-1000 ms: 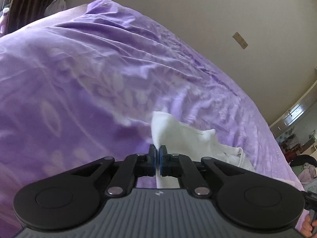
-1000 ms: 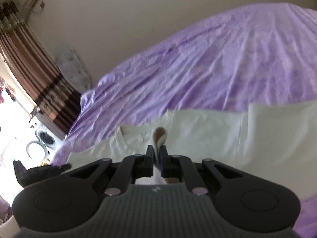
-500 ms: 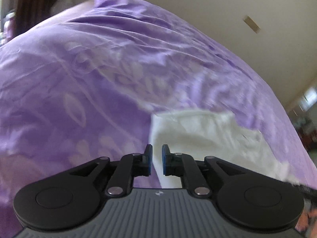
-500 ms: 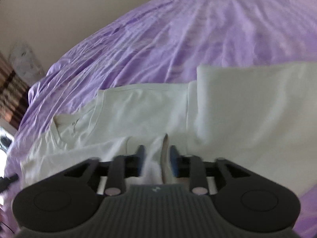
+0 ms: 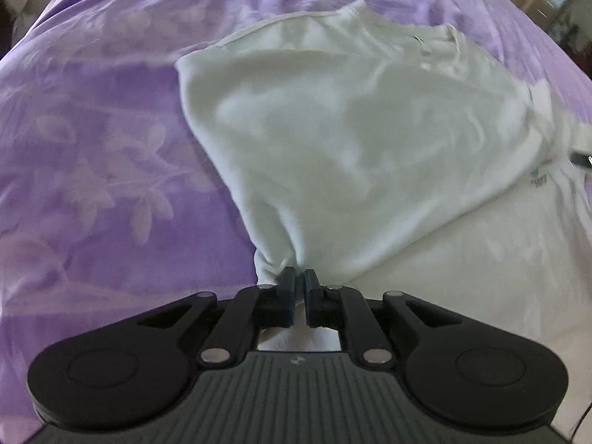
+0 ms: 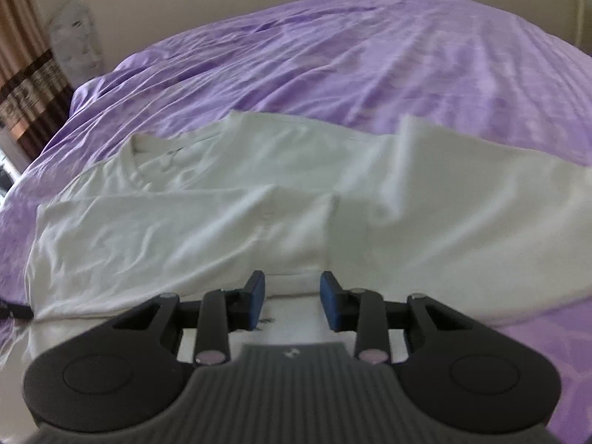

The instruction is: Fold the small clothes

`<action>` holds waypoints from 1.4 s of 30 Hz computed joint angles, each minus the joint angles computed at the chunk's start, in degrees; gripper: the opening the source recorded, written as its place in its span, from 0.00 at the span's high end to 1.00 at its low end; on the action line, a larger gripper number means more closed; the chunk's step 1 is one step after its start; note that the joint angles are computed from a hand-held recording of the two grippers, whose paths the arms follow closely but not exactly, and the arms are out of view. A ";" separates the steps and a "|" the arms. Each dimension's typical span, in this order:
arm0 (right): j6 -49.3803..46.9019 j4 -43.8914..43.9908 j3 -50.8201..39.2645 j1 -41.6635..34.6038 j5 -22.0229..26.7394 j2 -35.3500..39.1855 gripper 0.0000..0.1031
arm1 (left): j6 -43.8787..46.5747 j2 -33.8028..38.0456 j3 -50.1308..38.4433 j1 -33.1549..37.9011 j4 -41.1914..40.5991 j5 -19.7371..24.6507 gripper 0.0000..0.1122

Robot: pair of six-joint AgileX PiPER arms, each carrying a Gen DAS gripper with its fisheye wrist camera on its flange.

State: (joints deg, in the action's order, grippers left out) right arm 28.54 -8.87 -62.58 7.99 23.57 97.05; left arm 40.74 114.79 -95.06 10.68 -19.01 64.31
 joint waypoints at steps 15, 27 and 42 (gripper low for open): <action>-40.43 44.00 14.38 -46.10 11.31 -24.07 0.53 | -12.52 -6.99 -3.16 0.05 -5.44 -4.81 0.80; -59.01 67.27 10.15 -68.38 10.62 -9.70 0.53 | -19.31 -6.79 5.85 -3.29 -3.56 -12.60 0.80; -61.30 63.35 -0.22 -60.53 -7.10 4.95 0.98 | -21.37 -3.81 1.57 -2.34 1.66 -8.25 0.80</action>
